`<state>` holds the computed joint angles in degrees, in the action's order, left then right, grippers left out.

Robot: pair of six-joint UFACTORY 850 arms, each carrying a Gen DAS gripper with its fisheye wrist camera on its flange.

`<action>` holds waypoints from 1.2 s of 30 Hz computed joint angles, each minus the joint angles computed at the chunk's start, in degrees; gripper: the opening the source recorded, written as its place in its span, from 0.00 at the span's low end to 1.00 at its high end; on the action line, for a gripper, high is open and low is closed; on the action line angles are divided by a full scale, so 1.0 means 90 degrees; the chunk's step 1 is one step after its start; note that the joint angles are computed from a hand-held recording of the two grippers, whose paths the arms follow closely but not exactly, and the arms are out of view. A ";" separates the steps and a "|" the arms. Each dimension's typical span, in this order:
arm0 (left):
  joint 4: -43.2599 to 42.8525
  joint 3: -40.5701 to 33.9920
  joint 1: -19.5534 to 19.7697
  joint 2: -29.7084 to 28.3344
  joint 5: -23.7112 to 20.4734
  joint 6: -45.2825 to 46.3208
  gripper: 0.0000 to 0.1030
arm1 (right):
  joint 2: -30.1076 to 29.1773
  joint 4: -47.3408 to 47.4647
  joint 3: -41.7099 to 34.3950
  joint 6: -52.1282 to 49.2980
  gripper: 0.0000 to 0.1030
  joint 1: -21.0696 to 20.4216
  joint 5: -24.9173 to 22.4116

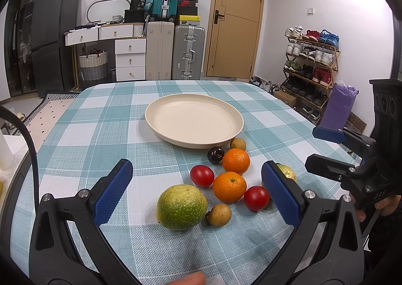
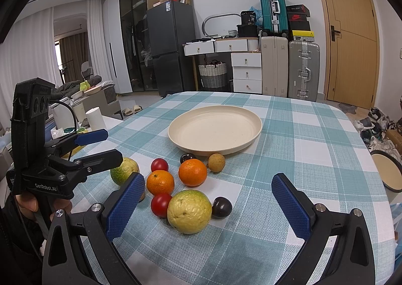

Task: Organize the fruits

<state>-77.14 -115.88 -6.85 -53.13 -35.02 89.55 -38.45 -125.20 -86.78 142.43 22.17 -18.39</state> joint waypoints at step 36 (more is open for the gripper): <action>-0.0045 0.0026 -0.0007 -0.0003 0.0033 0.0022 0.99 | -0.0002 0.0364 -0.0030 -0.0217 1.00 -0.0033 0.0137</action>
